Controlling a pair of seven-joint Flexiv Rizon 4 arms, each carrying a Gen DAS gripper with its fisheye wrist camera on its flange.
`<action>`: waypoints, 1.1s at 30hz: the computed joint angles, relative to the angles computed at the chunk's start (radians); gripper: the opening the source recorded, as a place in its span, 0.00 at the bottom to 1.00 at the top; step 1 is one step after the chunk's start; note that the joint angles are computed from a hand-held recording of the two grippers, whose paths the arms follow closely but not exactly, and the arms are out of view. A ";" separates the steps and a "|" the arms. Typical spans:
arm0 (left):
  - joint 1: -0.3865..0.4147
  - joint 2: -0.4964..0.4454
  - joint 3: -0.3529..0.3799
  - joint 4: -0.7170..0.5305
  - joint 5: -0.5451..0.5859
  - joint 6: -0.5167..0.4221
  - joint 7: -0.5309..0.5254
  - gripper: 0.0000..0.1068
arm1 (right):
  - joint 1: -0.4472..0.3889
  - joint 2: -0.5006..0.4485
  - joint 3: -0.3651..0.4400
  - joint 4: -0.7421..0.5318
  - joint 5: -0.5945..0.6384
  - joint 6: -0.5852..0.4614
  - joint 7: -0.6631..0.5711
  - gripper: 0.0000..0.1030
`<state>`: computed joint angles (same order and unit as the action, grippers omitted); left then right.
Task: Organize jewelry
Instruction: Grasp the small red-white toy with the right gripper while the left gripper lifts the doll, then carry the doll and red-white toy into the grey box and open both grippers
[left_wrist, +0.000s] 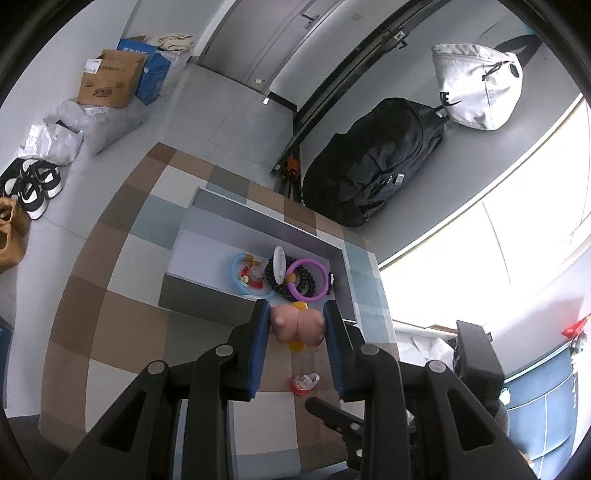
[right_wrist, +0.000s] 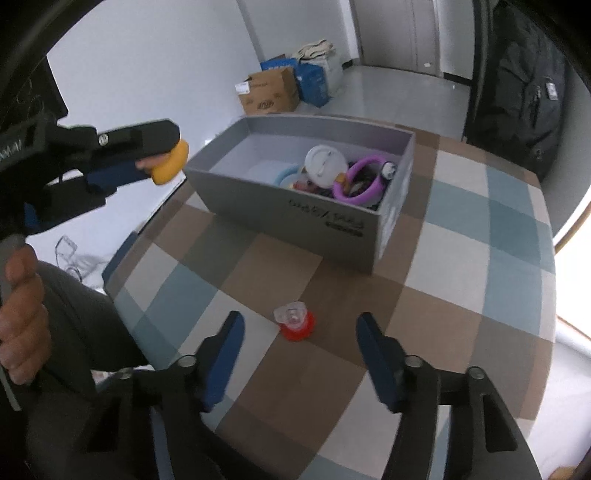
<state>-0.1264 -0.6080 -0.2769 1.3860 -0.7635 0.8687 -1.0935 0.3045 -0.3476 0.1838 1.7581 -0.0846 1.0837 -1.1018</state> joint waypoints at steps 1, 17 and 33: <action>0.002 -0.001 0.001 -0.002 0.000 -0.005 -0.004 0.22 | 0.001 -0.005 0.000 -0.005 -0.001 -0.004 -0.001 0.54; 0.004 -0.004 0.000 -0.012 0.005 0.004 0.004 0.22 | 0.030 -0.043 -0.023 -0.050 -0.054 -0.057 0.037 0.18; -0.003 -0.032 0.004 -0.060 0.041 0.021 -0.020 0.22 | 0.019 -0.036 -0.021 -0.062 -0.082 0.092 0.071 0.18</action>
